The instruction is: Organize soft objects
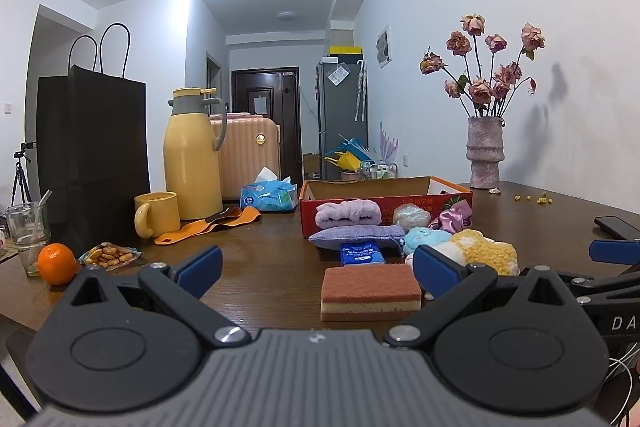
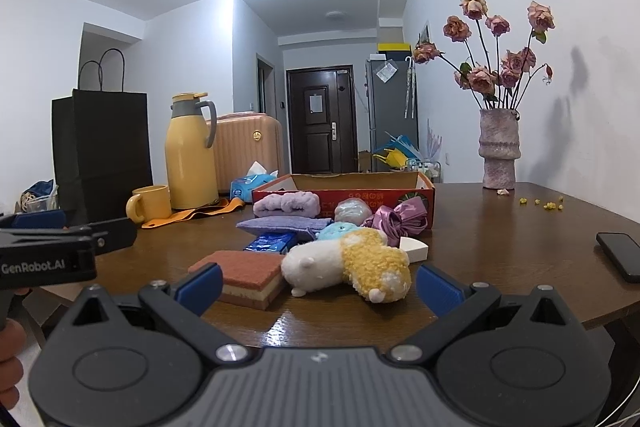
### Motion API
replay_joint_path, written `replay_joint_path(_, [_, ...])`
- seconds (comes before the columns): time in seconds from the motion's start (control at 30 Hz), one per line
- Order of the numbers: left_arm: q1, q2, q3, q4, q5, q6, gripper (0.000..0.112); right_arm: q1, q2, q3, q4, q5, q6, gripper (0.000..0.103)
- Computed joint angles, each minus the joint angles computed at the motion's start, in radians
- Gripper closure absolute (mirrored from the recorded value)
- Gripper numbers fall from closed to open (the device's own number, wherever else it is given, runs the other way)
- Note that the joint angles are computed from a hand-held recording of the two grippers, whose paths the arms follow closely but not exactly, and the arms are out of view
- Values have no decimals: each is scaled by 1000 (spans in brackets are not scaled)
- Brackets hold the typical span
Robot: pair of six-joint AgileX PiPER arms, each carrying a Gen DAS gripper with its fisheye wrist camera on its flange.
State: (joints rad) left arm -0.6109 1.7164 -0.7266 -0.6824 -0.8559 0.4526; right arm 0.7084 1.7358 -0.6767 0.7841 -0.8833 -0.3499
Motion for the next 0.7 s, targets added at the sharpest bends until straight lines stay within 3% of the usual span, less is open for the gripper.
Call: replay_joint_path(0.7, [-1,-2,1,0,0,6,9,0,-7,5,2,-10,1,0])
